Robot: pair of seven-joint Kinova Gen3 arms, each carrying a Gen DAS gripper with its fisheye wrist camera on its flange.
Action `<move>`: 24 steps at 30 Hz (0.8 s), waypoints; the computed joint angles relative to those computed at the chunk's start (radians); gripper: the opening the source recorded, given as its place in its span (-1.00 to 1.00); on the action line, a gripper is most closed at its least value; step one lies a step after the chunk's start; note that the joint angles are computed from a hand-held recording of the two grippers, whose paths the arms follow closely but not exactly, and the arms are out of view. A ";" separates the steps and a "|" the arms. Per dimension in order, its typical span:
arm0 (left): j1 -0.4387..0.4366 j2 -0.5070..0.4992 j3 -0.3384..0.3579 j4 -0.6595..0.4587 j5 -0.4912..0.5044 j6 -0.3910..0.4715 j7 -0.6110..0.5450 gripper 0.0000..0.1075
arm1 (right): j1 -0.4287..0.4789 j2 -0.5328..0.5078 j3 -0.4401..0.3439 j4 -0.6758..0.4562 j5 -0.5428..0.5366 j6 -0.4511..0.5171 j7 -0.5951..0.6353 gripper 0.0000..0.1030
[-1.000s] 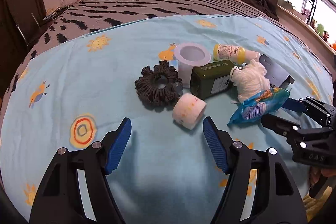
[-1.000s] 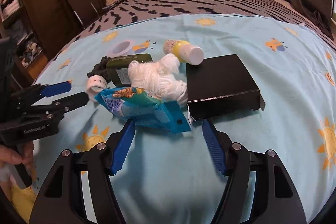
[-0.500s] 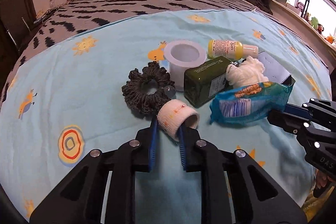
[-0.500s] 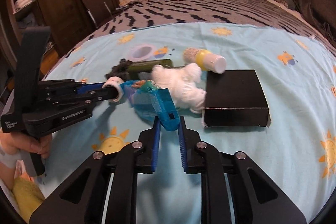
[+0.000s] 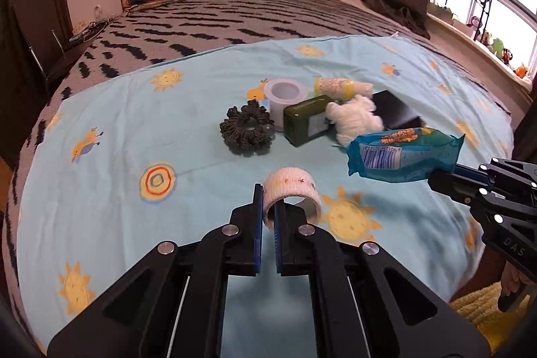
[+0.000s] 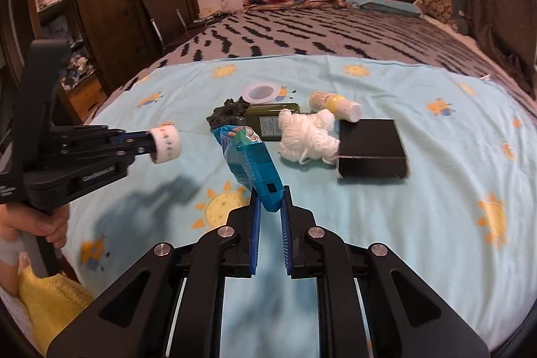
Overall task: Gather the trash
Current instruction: 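Carry both tools down to the bin and release the tape roll and tissue pack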
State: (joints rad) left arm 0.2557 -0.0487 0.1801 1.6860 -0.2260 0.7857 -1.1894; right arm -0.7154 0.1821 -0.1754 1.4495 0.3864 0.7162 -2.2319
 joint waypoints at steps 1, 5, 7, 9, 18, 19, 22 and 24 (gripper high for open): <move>0.005 -0.019 0.007 0.010 -0.007 0.003 0.014 -0.92 | -0.010 -0.019 0.001 0.016 0.016 0.002 -0.016 -0.75; 0.018 -0.102 0.055 0.059 -0.024 0.021 0.079 -0.92 | -0.041 -0.097 -0.030 0.077 0.100 0.024 -0.112 -0.75; 0.019 -0.140 0.089 0.084 -0.035 0.025 0.117 -0.92 | -0.045 -0.136 -0.059 0.111 0.136 0.036 -0.161 -0.75; 0.018 -0.182 0.128 0.113 -0.047 0.027 0.155 -0.92 | -0.044 -0.174 -0.097 0.147 0.166 0.051 -0.202 -0.75; 0.002 -0.321 0.279 0.252 -0.002 0.024 0.256 -0.92 | 0.009 -0.289 -0.216 0.316 0.122 0.060 -0.294 -0.75; 0.001 -0.328 0.294 0.268 0.007 0.022 0.268 -0.92 | 0.016 -0.300 -0.226 0.336 0.105 0.054 -0.300 -0.75; 0.022 -0.348 0.314 0.330 0.059 0.002 0.288 -0.92 | 0.029 -0.328 -0.247 0.396 0.027 0.033 -0.287 -0.75; 0.041 -0.354 0.323 0.371 0.094 -0.014 0.294 -0.92 | 0.028 -0.337 -0.258 0.430 -0.031 0.031 -0.259 -0.75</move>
